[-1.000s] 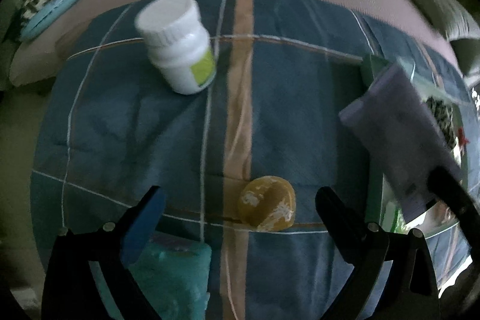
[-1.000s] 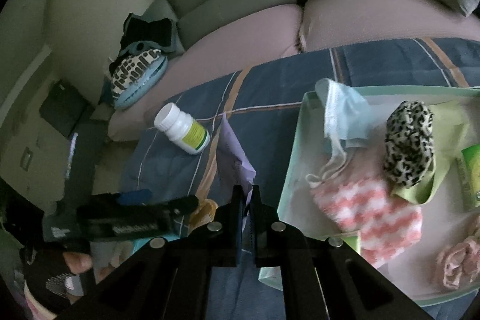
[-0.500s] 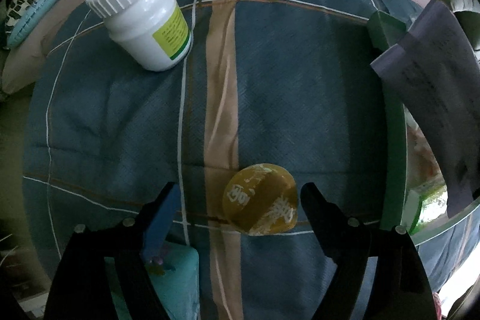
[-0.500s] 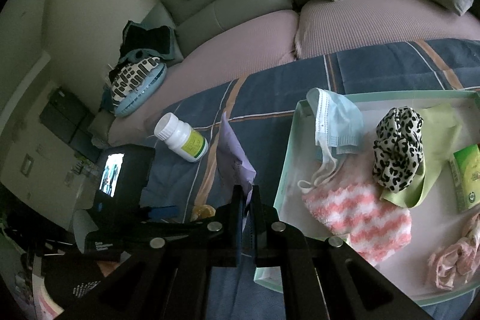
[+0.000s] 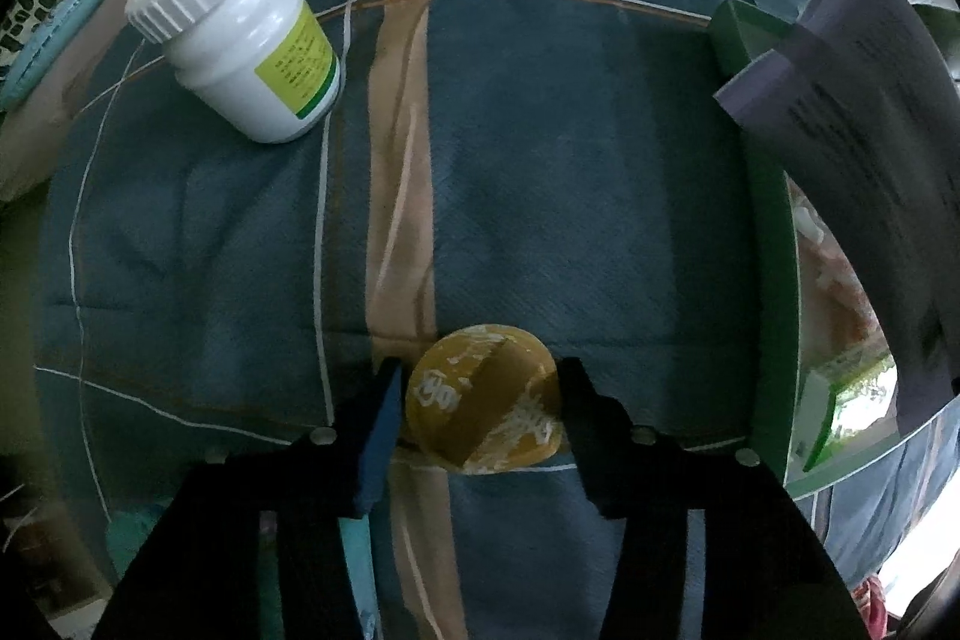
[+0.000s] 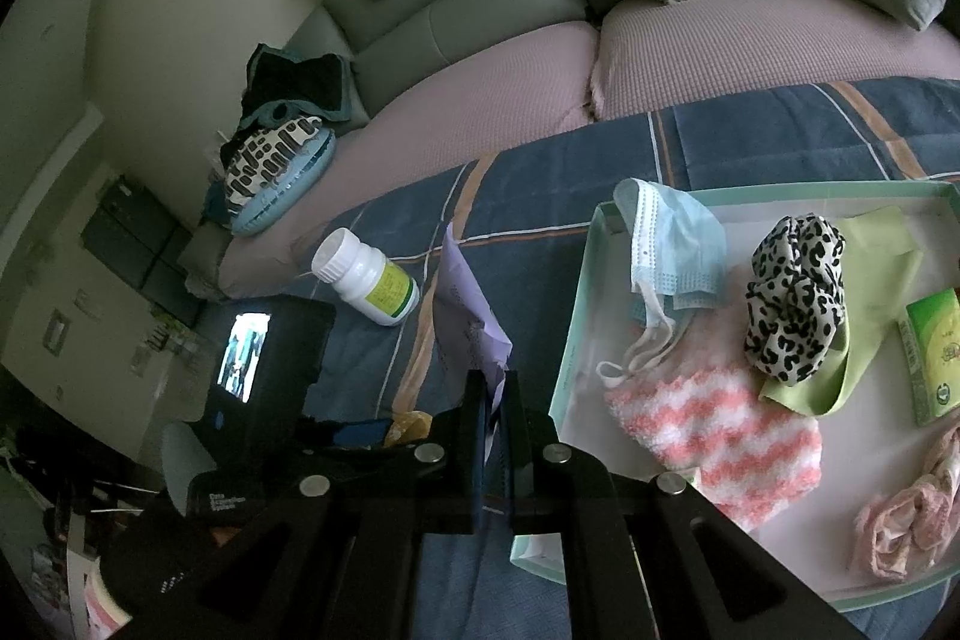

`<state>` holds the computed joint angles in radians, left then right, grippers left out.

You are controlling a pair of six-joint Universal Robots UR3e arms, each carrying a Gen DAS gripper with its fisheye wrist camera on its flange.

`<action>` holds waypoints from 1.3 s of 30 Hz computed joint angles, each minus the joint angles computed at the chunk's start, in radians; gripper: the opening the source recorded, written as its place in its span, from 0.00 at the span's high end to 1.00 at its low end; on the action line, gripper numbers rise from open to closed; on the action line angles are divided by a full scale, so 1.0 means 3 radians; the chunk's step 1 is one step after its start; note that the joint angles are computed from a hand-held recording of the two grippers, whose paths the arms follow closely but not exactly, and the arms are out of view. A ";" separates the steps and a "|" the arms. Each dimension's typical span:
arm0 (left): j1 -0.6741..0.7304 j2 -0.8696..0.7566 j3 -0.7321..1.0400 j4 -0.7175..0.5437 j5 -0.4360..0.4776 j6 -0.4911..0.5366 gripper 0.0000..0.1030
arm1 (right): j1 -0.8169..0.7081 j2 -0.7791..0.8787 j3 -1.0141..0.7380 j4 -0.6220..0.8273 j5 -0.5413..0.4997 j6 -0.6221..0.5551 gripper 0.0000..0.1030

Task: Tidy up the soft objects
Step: 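Grasp the yellow round tin with the left gripper while the right holds the purple packet, then carry the yellow tin and purple packet over the tray with both grippers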

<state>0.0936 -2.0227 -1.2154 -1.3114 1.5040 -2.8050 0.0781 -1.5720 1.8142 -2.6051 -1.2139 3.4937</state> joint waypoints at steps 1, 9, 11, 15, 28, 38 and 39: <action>-0.0008 0.0016 -0.0002 -0.0012 0.0002 -0.0011 0.50 | 0.0000 -0.0004 0.0004 -0.0002 0.0002 0.0005 0.96; 0.0043 0.0133 -0.0059 -0.0063 -0.0029 -0.0012 0.51 | -0.0005 -0.0069 0.0032 0.0006 0.0023 0.0013 0.96; 0.0070 0.0197 -0.0113 -0.0045 -0.0041 -0.0001 0.51 | -0.0014 -0.0109 0.0055 0.0004 0.0027 0.0015 0.96; 0.0127 0.0366 -0.0121 -0.0071 -0.0105 0.0028 0.51 | -0.0064 -0.0247 0.0119 0.0029 0.0027 0.0017 0.96; 0.0132 0.0891 0.0142 -0.0325 -0.0485 0.0123 0.51 | -0.0515 -0.1115 0.0414 0.0404 0.0067 -0.0045 0.96; -0.0149 0.1043 0.0512 -0.0648 -0.0594 0.0050 0.51 | -0.1481 -0.2099 0.0634 0.1175 0.0551 -0.0358 0.96; -0.0184 0.1045 0.0522 -0.0650 -0.0585 0.0037 0.51 | -0.1593 -0.2189 0.0647 0.1270 0.0621 -0.0410 0.96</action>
<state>0.0382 -1.7091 -1.0586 -1.5064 1.3285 -2.7937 -0.3997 -2.2287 2.0083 -2.2242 -1.0277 3.3708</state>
